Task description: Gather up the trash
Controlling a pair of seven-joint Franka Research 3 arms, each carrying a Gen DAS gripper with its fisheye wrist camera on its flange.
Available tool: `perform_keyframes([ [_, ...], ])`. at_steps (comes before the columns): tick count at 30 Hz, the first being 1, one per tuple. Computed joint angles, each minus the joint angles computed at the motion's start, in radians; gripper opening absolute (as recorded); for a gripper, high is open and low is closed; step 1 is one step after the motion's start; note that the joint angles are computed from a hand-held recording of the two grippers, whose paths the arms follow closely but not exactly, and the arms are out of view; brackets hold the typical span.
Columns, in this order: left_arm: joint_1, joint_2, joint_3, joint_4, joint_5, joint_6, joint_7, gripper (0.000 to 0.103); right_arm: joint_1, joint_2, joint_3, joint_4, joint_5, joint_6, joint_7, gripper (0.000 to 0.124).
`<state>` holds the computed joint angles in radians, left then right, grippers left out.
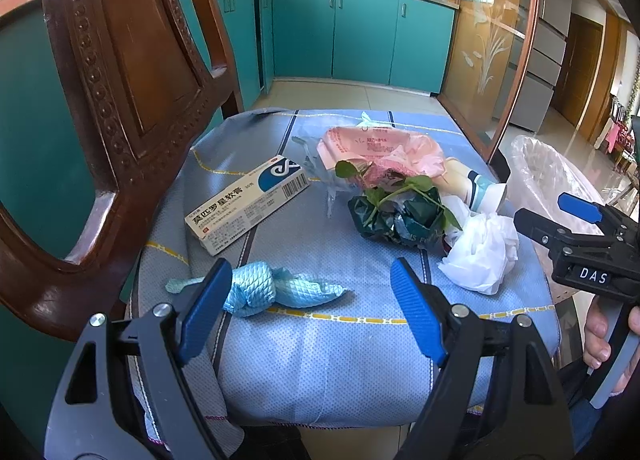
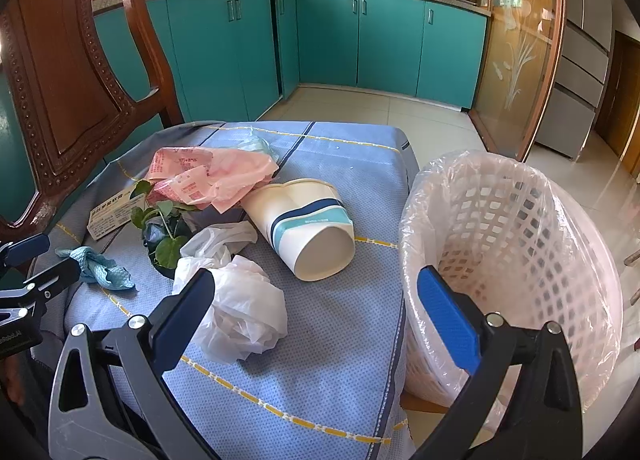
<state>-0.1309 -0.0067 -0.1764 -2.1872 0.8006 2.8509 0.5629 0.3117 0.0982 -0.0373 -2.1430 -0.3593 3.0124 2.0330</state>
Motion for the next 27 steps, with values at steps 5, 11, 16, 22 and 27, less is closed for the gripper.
perform_keyframes([
  [5,0.002,-0.007,0.001,-0.008,-0.013,0.011,0.014,0.082,-0.013,0.002,0.021,0.001,0.066,-0.011,-0.061,0.1],
  [11,0.01,-0.016,0.002,-0.028,-0.076,0.035,0.06,0.079,-0.002,0.006,0.019,0.001,0.102,-0.016,-0.107,0.097],
  [16,0.01,-0.009,0.0,-0.023,-0.085,0.025,0.075,0.079,-0.004,0.007,0.025,0.001,0.135,-0.014,-0.138,0.095],
  [22,0.008,-0.007,0.001,-0.027,-0.117,0.022,0.123,0.072,-0.004,0.008,0.028,0.002,0.162,-0.02,-0.165,0.095],
  [27,0.008,-0.01,0.002,-0.034,-0.136,0.019,0.146,0.066,-0.029,0.009,0.069,0.001,0.308,-0.017,-0.294,0.089],
])
